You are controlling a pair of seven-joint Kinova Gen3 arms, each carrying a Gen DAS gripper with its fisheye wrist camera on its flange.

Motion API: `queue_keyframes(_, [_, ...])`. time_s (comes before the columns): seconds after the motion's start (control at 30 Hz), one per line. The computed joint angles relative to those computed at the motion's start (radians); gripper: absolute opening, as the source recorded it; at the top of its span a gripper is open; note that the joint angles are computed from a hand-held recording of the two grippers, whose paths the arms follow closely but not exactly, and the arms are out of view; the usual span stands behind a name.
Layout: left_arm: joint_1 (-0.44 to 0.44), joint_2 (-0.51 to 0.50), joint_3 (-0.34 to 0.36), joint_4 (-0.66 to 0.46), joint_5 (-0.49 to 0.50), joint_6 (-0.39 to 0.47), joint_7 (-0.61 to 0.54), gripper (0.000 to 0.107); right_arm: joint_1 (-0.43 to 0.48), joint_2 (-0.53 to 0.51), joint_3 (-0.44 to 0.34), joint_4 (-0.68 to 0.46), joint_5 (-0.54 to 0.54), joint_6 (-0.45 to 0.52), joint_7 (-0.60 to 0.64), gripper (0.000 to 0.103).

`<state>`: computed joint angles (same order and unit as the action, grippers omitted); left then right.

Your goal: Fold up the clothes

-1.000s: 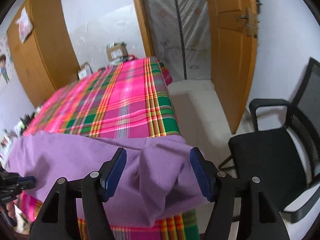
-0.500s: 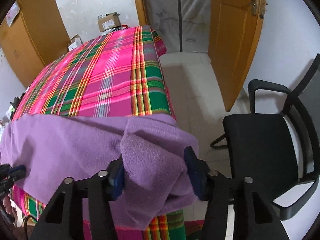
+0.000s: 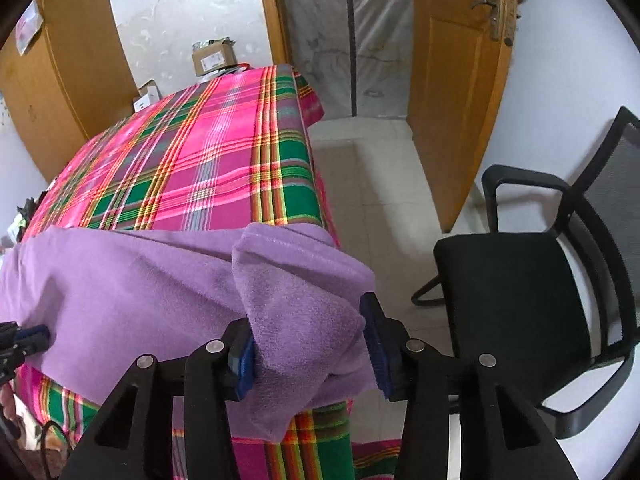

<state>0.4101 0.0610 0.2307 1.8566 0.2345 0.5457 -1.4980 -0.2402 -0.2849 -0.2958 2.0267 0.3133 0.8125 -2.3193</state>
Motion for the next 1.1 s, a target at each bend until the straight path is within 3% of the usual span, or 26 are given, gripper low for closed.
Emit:
queue_keyframes(0.23, [0.006,0.003,0.002,-0.008,-0.009,0.000,0.016,0.013,-0.002,0.043,-0.060,-0.031,0.126,0.022,-0.044,0.047])
queue_keyframes(0.43, [0.013,0.007,0.004,-0.019,-0.020,0.011,0.023,0.013,-0.077,0.116,-0.017,-0.102,0.147,0.106,0.029,0.046])
queue_keyframes(0.57, [0.017,0.015,0.005,-0.033,-0.028,0.020,0.031,0.013,-0.113,0.128,0.012,-0.127,0.133,0.133,0.112,0.026])
queue_keyframes(0.67, [0.021,0.029,0.009,-0.049,-0.029,0.026,0.028,0.013,-0.121,0.110,0.030,-0.122,0.110,0.124,0.157,0.020])
queue_keyframes(0.83, [0.047,0.056,0.020,-0.092,-0.059,0.045,0.023,0.013,-0.083,0.030,0.053,-0.068,0.060,0.023,0.149,0.016])
queue_keyframes(1.1, [0.080,0.094,0.023,-0.137,-0.086,0.045,0.038,0.013,0.046,-0.127,0.097,0.070,-0.088,-0.239,0.113,0.014])
